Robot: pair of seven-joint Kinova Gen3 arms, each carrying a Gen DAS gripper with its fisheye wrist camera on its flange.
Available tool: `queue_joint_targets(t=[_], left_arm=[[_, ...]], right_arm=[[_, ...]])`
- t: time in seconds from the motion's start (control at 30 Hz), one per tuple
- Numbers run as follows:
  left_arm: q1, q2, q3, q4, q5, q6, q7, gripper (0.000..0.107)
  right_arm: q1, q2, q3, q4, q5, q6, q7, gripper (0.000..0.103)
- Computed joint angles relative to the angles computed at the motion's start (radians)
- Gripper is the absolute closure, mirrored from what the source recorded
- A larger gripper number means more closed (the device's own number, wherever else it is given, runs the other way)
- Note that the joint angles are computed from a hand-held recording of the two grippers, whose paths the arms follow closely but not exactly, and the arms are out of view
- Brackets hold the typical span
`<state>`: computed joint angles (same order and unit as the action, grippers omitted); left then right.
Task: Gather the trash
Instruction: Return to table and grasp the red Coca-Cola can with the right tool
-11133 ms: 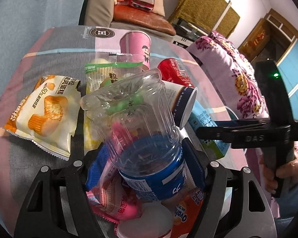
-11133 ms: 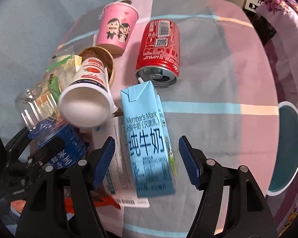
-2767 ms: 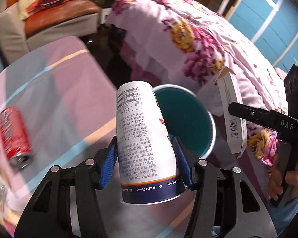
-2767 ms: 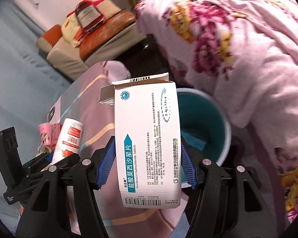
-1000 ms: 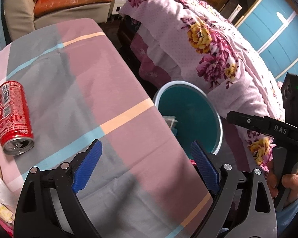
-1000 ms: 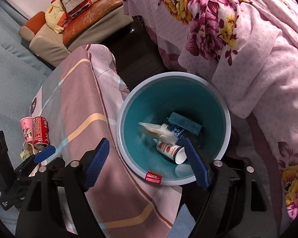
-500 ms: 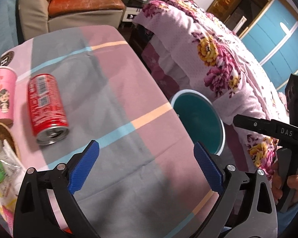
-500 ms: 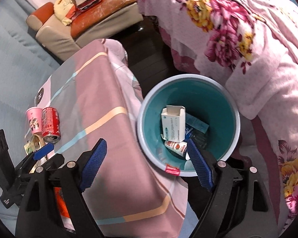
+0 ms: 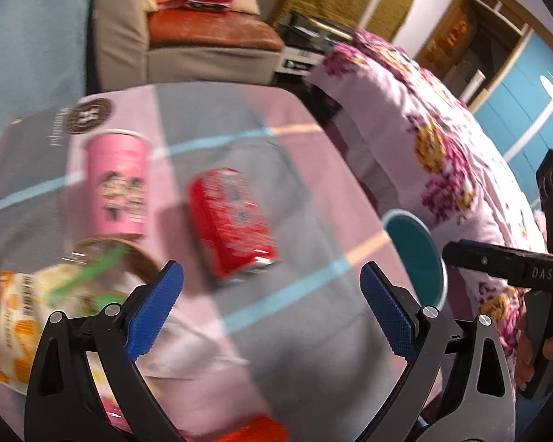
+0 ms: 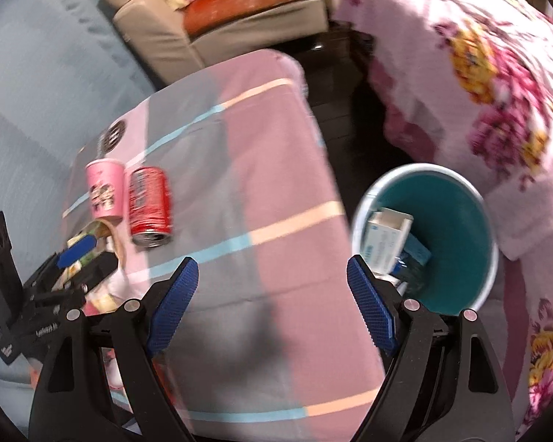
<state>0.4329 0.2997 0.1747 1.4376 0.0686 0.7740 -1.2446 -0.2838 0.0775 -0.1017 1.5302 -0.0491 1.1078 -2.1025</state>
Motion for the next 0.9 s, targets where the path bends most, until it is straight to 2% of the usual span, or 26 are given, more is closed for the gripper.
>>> queue_joint_targets(t=[0.27, 0.6, 0.77, 0.9], left_arm=[[-0.108, -0.033, -0.037, 0.052, 0.026, -0.011, -0.032, 0.011], [-0.212, 0.002, -0.058, 0.045, 0.07, -0.005, -0.059, 0.011], [-0.221, 0.022, -0.058, 0.025, 0.071, 0.007, -0.068, 0.011], [-0.213, 0.047, -0.059, -0.005, 0.062, 0.023, -0.062, 0.011]], right_arm=[[-0.084, 0.178, -0.025, -0.204, 0.014, 0.066, 0.035, 0.024], [-0.125, 0.397, -0.026, -0.422, -0.057, 0.111, 0.118, 0.024], [-0.137, 0.469, -0.019, -0.493, -0.069, 0.128, 0.135, 0.024], [-0.118, 0.483, -0.021, -0.479, -0.098, 0.113, 0.148, 0.026]])
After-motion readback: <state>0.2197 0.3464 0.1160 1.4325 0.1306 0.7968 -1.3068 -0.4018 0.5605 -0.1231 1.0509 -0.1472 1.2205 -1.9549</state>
